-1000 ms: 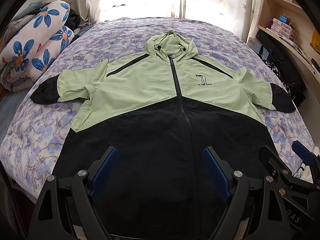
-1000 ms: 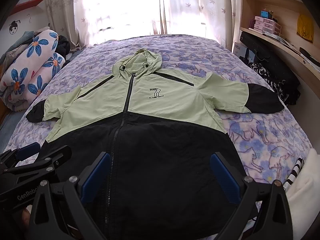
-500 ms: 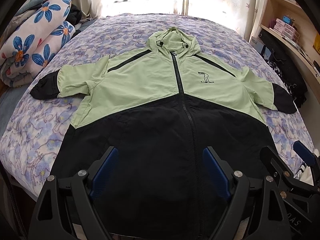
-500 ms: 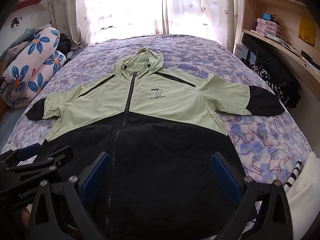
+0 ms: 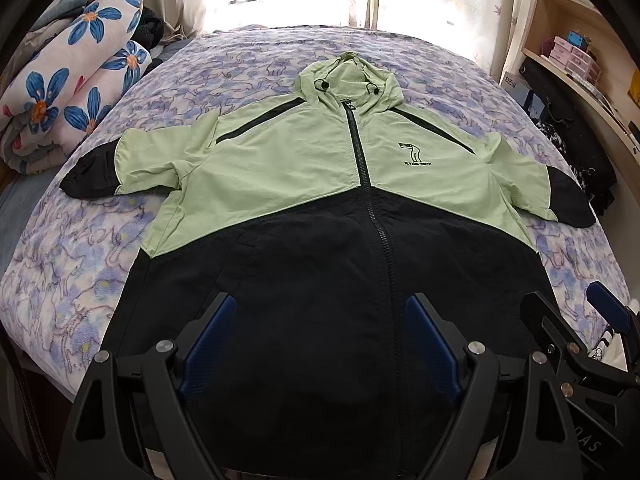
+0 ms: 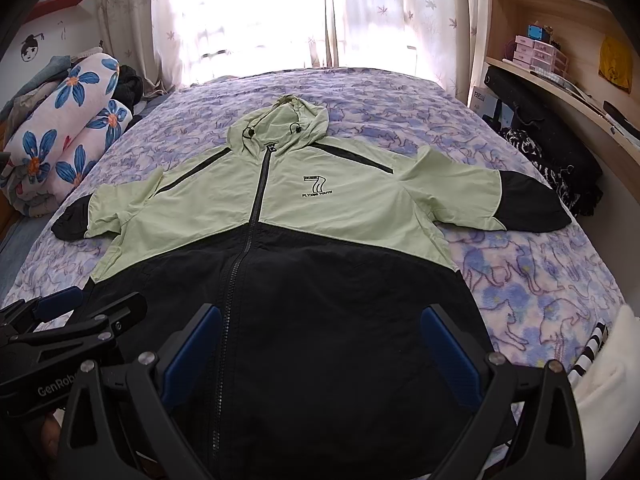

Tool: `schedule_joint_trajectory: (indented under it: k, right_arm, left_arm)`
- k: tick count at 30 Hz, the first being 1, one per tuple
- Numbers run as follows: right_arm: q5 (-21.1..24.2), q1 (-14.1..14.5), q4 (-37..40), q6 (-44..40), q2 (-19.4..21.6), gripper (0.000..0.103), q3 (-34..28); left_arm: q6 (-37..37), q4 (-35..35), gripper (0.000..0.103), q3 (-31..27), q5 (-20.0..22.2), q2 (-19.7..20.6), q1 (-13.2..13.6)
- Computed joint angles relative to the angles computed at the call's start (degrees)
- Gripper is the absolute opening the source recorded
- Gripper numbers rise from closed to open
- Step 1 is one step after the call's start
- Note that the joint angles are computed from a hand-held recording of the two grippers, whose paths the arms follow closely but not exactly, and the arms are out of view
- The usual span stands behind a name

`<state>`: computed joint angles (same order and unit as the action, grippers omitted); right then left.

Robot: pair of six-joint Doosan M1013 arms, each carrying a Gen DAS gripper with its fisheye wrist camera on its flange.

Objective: Fold large clothes

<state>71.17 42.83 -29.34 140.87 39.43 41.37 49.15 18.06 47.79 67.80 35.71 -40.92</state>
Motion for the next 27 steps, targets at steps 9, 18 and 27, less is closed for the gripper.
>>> schedule_joint_trajectory:
  k: [9,18,27]
  right_arm:
    - [0.07,0.01,-0.02,-0.09,0.15,0.101,-0.12]
    - [0.02,-0.02,0.02,-0.1,0.21,0.101,-0.09]
    - [0.0,-0.04,0.08,-0.09,0.21,0.101,-0.06]
  left_arm:
    - [-0.07,0.5,0.085,0.03,0.02,0.11,-0.02]
    - [-0.04,0.49,0.085,-0.03,0.11,0.16,-0.03]
    - [0.06,0.22,0.085,0.07,-0.23,0.13,0.09]
